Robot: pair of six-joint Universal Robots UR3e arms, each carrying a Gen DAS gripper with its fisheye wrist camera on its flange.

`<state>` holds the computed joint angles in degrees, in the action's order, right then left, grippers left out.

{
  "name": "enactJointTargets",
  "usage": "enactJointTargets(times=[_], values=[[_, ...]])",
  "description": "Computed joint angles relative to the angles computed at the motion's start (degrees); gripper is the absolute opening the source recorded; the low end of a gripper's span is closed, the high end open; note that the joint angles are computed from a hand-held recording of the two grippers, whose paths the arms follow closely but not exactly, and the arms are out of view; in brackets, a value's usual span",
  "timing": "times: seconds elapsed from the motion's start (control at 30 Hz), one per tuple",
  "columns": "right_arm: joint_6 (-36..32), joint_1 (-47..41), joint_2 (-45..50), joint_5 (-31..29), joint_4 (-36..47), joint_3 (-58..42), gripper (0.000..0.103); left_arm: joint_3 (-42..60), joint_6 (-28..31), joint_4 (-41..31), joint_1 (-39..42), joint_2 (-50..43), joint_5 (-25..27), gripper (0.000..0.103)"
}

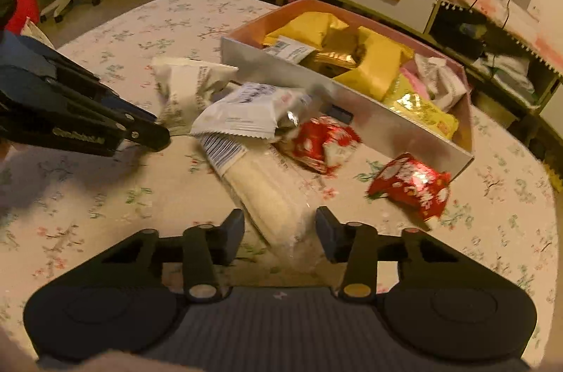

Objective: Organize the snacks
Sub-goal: 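Reach the left tool to a white packet while the right approaches the bread roll, then grasp the white packet with the left tool while the right grasps the clear-wrapped bread roll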

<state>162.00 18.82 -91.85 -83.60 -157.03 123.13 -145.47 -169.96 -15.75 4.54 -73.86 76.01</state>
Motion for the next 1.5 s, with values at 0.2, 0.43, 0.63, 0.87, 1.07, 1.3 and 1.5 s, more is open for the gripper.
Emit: enactJointTargets(times=[0.2,0.43,0.63,0.87,1.07,1.3,1.5], values=[[1.2,-1.0,-2.1,6.6,5.8,-1.3,0.037,-1.3,3.1,-5.3,3.9,5.6,-1.1,0.01],[2.2,-1.1,-3.9,7.1,4.8,0.0,0.067,-4.5,12.0,-12.7,11.8,13.4,-8.5,0.029],[2.4,-0.5,-1.8,5.3,1.3,0.4,0.074,-7.8,16.6,-11.8,15.1,17.6,-13.2,0.068],[2.2,1.3,1.4,3.1,-1.4,-0.2,0.074,-7.8,12.1,-1.6,13.4,9.0,-13.6,0.071],[2.7,2.3,3.8,2.3,-4.1,-0.7,0.073,-5.3,3.0,5.4,11.5,1.5,-13.3,0.074],[5.1,5.0,8.1,0.4,-5.8,-3.8,0.071,-0.6,-10.8,12.9,6.3,-7.7,-6.2,0.076],[5.8,6.4,9.5,-0.8,-6.5,-5.2,0.063,1.6,-16.6,14.2,4.1,-10.8,-3.3,0.068]])
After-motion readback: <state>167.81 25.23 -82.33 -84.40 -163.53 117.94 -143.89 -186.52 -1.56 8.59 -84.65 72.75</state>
